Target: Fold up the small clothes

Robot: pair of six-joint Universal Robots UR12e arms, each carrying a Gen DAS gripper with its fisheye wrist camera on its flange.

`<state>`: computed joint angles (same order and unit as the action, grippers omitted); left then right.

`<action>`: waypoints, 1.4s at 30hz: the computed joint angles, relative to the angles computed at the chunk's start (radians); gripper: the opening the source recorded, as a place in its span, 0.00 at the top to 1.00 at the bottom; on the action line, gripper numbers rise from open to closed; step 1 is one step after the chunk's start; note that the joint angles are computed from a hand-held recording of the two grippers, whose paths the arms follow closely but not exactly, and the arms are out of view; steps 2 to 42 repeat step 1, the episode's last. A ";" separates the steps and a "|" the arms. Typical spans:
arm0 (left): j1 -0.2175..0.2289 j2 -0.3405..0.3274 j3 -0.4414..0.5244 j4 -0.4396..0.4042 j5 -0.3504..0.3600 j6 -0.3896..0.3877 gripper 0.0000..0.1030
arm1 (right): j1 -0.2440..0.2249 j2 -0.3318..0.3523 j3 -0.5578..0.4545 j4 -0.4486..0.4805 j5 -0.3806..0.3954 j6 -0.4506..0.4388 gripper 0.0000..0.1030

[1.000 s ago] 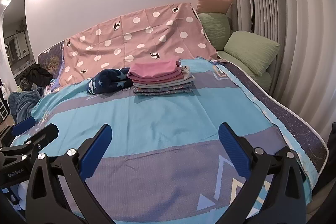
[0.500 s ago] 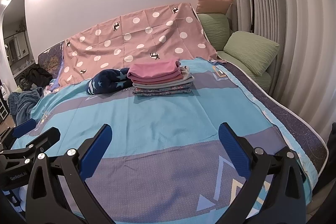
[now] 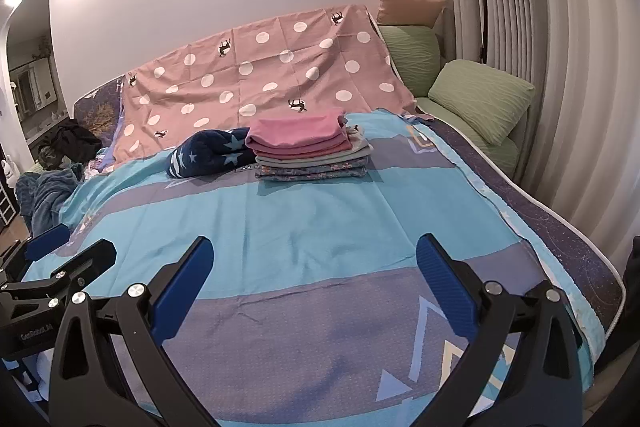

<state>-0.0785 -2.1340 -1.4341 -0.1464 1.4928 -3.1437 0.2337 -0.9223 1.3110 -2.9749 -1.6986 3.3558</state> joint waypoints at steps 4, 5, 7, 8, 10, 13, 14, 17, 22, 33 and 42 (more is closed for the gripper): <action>0.000 0.001 -0.001 0.000 0.001 0.000 0.02 | 0.000 -0.001 0.002 -0.002 0.000 0.001 0.02; 0.000 0.001 -0.001 0.000 0.001 0.000 0.02 | 0.000 -0.001 0.002 -0.002 0.000 0.001 0.02; 0.000 0.001 -0.001 0.000 0.001 0.000 0.02 | 0.000 -0.001 0.002 -0.002 0.000 0.001 0.02; 0.000 0.001 -0.001 0.000 0.001 0.000 0.02 | 0.000 -0.001 0.002 -0.002 0.000 0.001 0.02; 0.000 0.001 -0.001 0.000 0.001 0.000 0.02 | 0.000 -0.001 0.002 -0.002 0.000 0.001 0.02; 0.000 0.001 -0.001 0.000 0.001 0.000 0.02 | 0.000 -0.001 0.002 -0.002 0.000 0.001 0.02; 0.000 0.001 -0.001 0.000 0.001 0.000 0.02 | 0.000 -0.001 0.002 -0.002 0.000 0.001 0.02; 0.000 0.001 -0.001 0.000 0.001 0.000 0.02 | 0.000 -0.001 0.002 -0.002 0.000 0.001 0.02; 0.000 0.001 -0.001 0.000 0.001 0.000 0.02 | 0.000 -0.001 0.002 -0.002 0.000 0.001 0.02; 0.000 0.001 -0.001 0.000 0.001 0.000 0.02 | 0.000 -0.001 0.002 -0.002 0.000 0.001 0.02; 0.000 0.001 -0.001 0.000 0.001 0.000 0.02 | 0.000 -0.001 0.002 -0.002 0.000 0.001 0.02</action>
